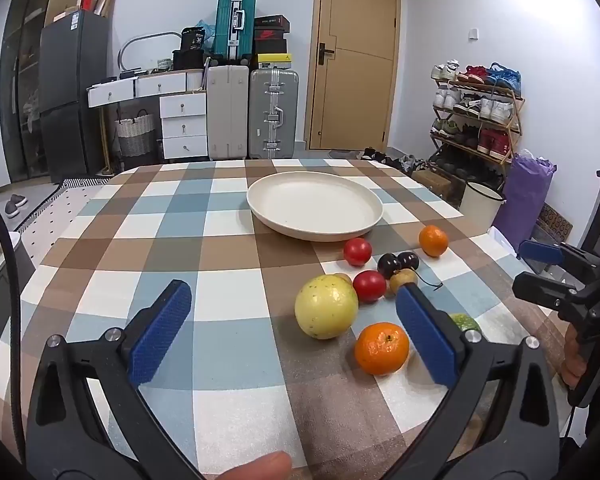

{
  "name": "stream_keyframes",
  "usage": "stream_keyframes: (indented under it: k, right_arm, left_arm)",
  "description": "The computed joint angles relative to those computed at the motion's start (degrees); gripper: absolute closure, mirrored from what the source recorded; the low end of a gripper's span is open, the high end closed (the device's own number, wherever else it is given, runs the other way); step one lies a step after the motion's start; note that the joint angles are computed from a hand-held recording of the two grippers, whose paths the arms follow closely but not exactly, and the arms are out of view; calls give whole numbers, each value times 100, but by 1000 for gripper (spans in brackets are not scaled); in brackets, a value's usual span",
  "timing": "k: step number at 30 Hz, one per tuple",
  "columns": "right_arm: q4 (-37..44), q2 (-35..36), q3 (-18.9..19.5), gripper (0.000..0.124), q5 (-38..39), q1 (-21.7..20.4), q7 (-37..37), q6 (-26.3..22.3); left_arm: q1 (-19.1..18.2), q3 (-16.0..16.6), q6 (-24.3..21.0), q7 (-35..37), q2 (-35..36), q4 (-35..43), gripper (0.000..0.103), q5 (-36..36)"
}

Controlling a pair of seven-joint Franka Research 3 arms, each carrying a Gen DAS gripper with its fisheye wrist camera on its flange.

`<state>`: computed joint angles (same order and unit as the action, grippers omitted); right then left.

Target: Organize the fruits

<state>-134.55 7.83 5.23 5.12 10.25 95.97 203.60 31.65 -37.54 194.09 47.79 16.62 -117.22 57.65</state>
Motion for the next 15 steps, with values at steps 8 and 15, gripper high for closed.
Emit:
stream_keyframes:
  k: [8,15]
  right_arm:
    - [1,-16,-49,21,90,69,-87,18]
    - [51,19,64,21,-271,-161,192,46]
  left_arm:
    - [118,-144,-47,34,25,-11,1,-50]
    - [240,-291,-78,160,47,-35,1,-153]
